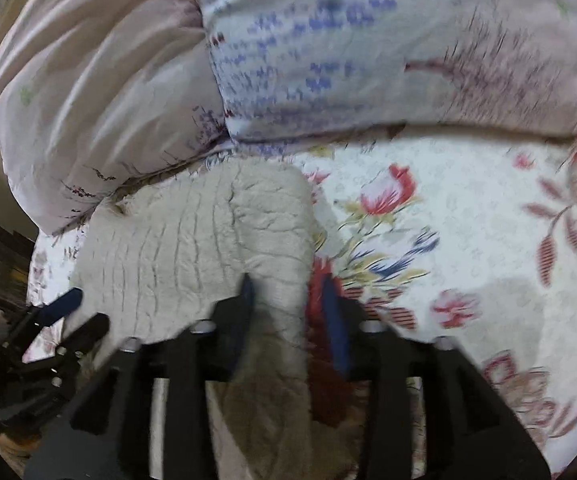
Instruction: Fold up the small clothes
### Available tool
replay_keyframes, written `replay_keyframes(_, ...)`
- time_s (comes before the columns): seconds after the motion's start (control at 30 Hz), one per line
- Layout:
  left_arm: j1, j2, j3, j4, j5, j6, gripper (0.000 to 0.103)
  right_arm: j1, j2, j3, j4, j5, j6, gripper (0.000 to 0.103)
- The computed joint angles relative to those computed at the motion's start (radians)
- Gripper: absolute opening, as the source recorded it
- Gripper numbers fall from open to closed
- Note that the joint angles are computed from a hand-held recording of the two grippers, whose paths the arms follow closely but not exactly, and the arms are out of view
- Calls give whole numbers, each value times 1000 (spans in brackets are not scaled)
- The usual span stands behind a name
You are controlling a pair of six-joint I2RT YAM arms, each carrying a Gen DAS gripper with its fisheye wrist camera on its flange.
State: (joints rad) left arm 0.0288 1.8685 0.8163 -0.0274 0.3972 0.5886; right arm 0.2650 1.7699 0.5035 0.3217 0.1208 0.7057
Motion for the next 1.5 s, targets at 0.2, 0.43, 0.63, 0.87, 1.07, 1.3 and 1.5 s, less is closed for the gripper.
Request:
replay_keyframes(0.2,104,-138,-150,113,14,16,67,184,-232,-181,72,117,-85,40)
replay_keyframes(0.43,120,-87,-168,142,-46,49,70,286,-75,-144,49,175,-64,38)
replay_keyframes(0.63,101,-24,-150,177,-65,16,75,377,53,-115,94,321,-16,39)
replay_keyframes(0.87,173,-140,-251,229,-19,22,82,448,-123,-145,-63,397,94,72)
replay_keyframes(1.07,216,-196,-340,276,-48,30,96,556,-220,-174,-222,495,289,93)
replay_keyframes(1.3,270,-215,-423,307,-47,48,102,705,-96,-92,-450,601,572,101)
replay_keyframes(1.5,273,-159,-419,290,-75,46,102,715,-28,-91,-398,545,606,101)
